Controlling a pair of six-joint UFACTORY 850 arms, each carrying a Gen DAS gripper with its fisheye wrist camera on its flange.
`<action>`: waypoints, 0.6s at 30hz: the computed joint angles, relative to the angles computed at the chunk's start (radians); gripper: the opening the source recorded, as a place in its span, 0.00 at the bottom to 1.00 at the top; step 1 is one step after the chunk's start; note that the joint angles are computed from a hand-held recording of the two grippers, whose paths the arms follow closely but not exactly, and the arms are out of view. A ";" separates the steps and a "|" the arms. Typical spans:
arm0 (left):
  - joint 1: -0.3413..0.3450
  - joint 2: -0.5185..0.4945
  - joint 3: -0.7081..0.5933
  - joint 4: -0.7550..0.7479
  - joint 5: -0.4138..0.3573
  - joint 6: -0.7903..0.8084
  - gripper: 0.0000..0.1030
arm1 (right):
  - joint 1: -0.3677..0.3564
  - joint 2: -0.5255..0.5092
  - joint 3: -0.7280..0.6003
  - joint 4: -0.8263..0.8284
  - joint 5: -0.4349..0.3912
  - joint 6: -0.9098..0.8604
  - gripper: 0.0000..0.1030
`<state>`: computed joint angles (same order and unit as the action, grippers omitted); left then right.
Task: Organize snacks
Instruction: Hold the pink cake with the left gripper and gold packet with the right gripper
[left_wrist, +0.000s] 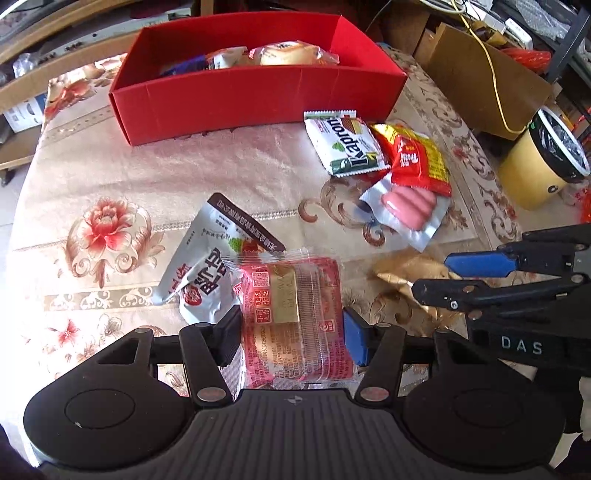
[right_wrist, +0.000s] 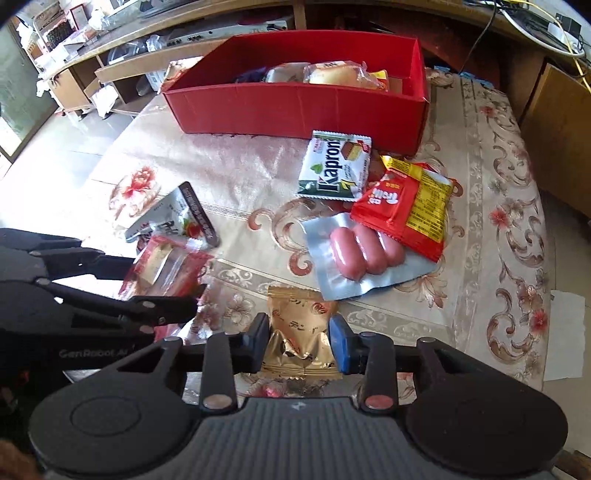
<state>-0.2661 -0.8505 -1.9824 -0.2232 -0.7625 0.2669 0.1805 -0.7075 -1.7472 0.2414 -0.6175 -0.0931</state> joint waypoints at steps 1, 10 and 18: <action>0.001 -0.001 -0.003 -0.004 0.001 0.001 0.61 | -0.002 0.003 0.001 0.009 0.003 -0.005 0.35; 0.009 -0.018 -0.039 -0.017 -0.008 -0.003 0.61 | -0.008 -0.004 -0.003 0.029 -0.024 -0.018 0.34; 0.008 -0.024 -0.039 -0.025 -0.024 0.017 0.61 | -0.004 -0.053 -0.047 -0.002 -0.093 0.018 0.37</action>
<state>-0.2584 -0.8750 -2.0217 -0.2487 -0.7864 0.2840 0.1763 -0.7609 -1.7943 0.2390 -0.7105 -0.0747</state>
